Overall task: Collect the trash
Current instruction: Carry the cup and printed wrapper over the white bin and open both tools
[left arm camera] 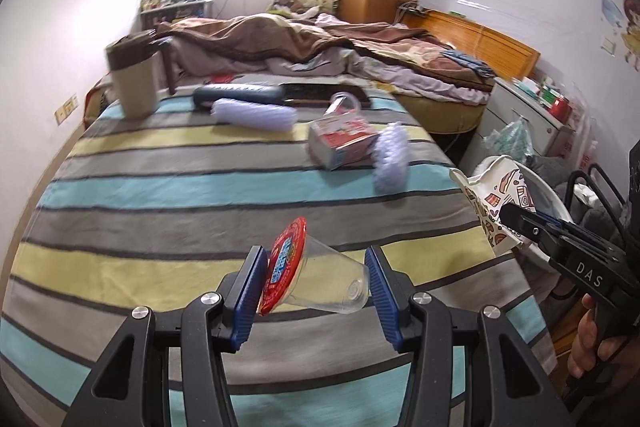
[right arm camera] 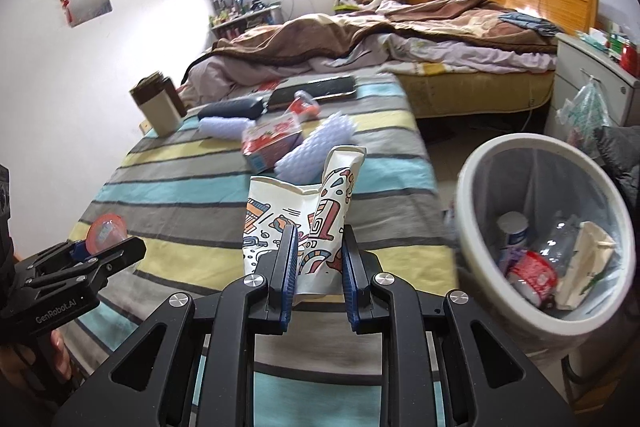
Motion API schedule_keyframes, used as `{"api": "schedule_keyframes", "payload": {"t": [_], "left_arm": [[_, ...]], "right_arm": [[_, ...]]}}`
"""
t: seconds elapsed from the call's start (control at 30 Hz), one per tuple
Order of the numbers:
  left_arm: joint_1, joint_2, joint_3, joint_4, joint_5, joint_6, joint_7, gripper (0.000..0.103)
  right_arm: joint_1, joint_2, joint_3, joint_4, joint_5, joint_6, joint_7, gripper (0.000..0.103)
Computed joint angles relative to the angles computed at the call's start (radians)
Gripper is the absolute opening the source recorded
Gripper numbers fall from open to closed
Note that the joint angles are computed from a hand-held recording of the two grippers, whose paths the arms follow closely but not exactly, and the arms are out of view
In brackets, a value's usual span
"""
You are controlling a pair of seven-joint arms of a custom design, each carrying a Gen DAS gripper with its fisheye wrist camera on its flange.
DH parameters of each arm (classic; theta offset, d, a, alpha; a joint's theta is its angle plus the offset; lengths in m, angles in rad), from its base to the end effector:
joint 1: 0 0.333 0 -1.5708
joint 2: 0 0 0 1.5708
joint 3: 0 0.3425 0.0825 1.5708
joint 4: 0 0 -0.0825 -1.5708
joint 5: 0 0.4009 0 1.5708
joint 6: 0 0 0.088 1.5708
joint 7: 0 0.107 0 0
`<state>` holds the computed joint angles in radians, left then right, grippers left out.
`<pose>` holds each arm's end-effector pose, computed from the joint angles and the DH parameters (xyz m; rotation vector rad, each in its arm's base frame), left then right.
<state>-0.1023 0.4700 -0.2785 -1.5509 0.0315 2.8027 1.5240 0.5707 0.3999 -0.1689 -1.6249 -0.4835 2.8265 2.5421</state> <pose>0.7208 -0.2443 0.4978 -1.5705 2.0809 -0.9895 0.6638 0.3301 0.5002 -1.5479 1.7615 -0.5695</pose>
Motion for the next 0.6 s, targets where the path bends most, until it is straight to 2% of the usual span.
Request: {"api": "schedule_keyframes", "payload": {"t": [0.07, 0.27, 0.6], "left_arm": [[-0.005, 0.009, -0.014, 0.018, -0.001, -0.002, 0.015, 0.051], [-0.037, 0.045, -0.037, 0.087, -0.004, -0.023, 0.052, 0.051], [-0.113, 0.136, -0.053, 0.249, 0.011, -0.081, 0.111, 0.051]], "right_arm": [[0.015, -0.018, -0.026, -0.022, -0.03, 0.004, 0.034, 0.023], [0.013, -0.067, -0.05, -0.076, -0.128, 0.006, 0.135, 0.023], [-0.053, -0.142, -0.017, -0.144, -0.306, -0.035, 0.313, 0.023]]}}
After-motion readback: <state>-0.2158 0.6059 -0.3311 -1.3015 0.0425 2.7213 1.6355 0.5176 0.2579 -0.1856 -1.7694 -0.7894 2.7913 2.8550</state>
